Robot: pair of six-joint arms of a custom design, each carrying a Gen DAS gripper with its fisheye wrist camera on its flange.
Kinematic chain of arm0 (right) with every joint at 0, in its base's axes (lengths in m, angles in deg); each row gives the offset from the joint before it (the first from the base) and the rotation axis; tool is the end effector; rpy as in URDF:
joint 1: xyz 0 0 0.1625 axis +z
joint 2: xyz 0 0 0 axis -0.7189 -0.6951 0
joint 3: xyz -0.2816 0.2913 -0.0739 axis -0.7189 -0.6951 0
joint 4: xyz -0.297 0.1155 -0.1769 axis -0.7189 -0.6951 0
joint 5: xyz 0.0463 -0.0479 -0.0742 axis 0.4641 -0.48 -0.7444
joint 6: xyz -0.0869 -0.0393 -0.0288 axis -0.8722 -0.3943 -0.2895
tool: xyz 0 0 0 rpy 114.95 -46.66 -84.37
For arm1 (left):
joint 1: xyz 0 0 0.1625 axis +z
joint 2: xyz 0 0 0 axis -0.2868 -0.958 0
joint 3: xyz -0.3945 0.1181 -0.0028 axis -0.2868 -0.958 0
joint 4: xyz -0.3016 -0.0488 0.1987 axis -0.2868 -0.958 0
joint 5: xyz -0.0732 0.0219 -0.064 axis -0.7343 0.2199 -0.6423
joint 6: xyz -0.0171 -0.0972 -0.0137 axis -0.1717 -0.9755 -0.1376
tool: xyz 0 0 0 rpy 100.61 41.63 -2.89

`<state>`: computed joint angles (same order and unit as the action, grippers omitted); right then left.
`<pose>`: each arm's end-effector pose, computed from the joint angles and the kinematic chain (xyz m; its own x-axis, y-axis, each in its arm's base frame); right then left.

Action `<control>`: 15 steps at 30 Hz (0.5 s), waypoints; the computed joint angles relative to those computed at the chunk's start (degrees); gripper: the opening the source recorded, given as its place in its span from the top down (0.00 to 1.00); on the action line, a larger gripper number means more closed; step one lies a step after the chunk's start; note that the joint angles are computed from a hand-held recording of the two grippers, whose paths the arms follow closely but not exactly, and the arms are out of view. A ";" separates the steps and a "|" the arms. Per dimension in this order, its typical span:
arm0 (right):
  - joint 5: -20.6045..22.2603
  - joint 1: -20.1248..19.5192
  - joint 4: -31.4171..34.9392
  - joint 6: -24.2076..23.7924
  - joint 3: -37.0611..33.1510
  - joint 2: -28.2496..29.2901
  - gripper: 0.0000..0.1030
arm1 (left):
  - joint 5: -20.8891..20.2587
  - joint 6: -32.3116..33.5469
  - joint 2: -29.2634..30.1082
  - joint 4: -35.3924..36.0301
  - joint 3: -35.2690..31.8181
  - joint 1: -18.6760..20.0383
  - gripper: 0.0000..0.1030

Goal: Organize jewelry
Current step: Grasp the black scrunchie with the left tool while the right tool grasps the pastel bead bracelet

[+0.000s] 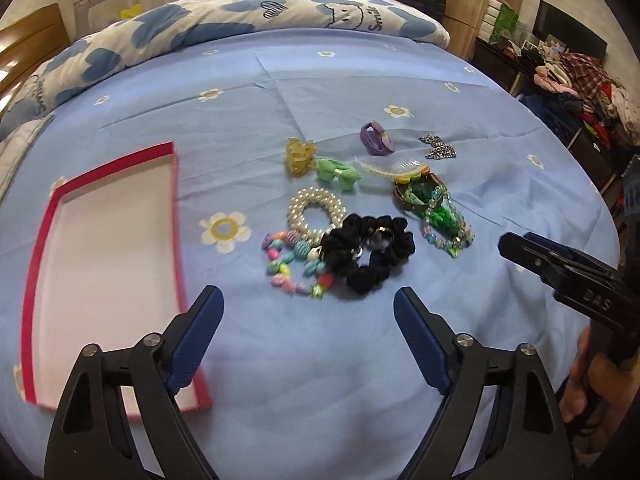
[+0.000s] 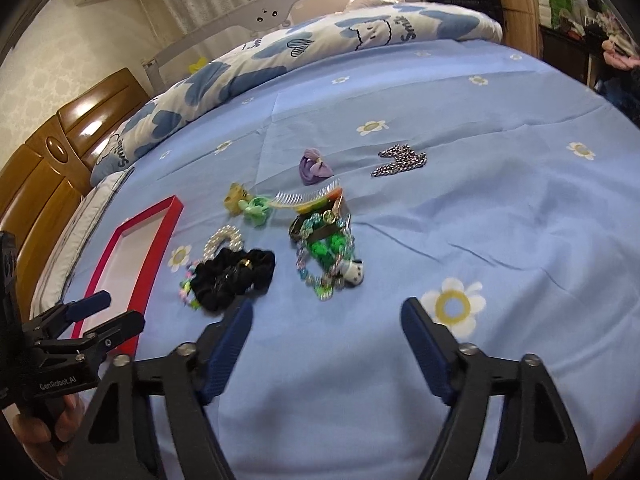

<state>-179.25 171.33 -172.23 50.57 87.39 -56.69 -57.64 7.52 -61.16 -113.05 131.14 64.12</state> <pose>0.3534 -0.4219 0.1335 -0.7171 0.6381 0.2804 0.1178 0.5075 -0.8536 -0.2708 -0.5474 0.2448 -0.4986 0.7812 -0.3756 0.8323 0.5525 0.0444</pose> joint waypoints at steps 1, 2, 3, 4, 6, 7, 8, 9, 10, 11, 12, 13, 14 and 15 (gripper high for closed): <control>0.33 -0.65 -0.68 -0.85 0.11 -0.17 0.35 | -0.32 -0.01 0.63 0.38 -0.57 0.07 0.20; 0.64 -1.11 -1.37 -1.51 0.33 -0.31 0.39 | -0.46 -0.13 1.22 0.82 -1.12 0.12 0.22; 1.18 -1.81 -2.58 -2.50 0.61 -0.46 0.41 | -0.71 -0.12 2.24 1.57 -2.41 0.36 0.22; 1.49 -2.19 -3.13 -2.93 0.67 -0.51 0.43 | -1.00 -0.11 2.82 1.77 -2.89 0.44 0.22; 2.19 -3.39 -4.28 -4.24 0.93 -0.79 0.45 | -1.28 -0.17 3.74 2.30 -3.75 0.56 0.23; 2.56 -3.92 -4.79 -4.96 1.00 -0.86 0.47 | -1.44 -0.22 4.24 2.52 -4.17 0.61 0.24; 2.89 -4.31 -5.23 -5.50 1.09 -0.91 0.47 | -1.57 -0.26 4.83 2.88 -4.72 0.68 0.25; 3.36 -4.87 -5.74 -6.29 1.12 -0.94 0.47 | -1.65 -0.28 5.24 2.94 -4.96 0.70 0.26; 3.85 -5.41 -6.04 -6.99 1.08 -0.97 0.48 | -1.67 -0.34 5.78 3.16 -5.41 0.76 0.26; 4.26 -5.83 -6.28 -7.49 1.13 -1.02 0.50 | -1.66 -0.52 6.28 3.48 -5.84 0.81 0.26; 4.79 -6.30 -6.47 -7.98 1.16 -1.07 0.51 | -1.80 -0.69 6.93 3.94 -6.50 0.94 0.27; 5.50 -6.95 -6.66 -8.55 1.19 -1.15 0.54 | -1.91 -0.87 7.54 4.46 -7.18 1.07 0.28; 6.09 -7.43 -6.89 -9.05 1.22 -1.22 0.56 | -1.99 -1.05 8.05 4.93 -7.75 1.17 0.31; 6.45 -7.78 -7.07 -9.47 1.14 -1.16 0.56 | -2.15 -1.13 8.52 5.41 -8.25 1.26 0.33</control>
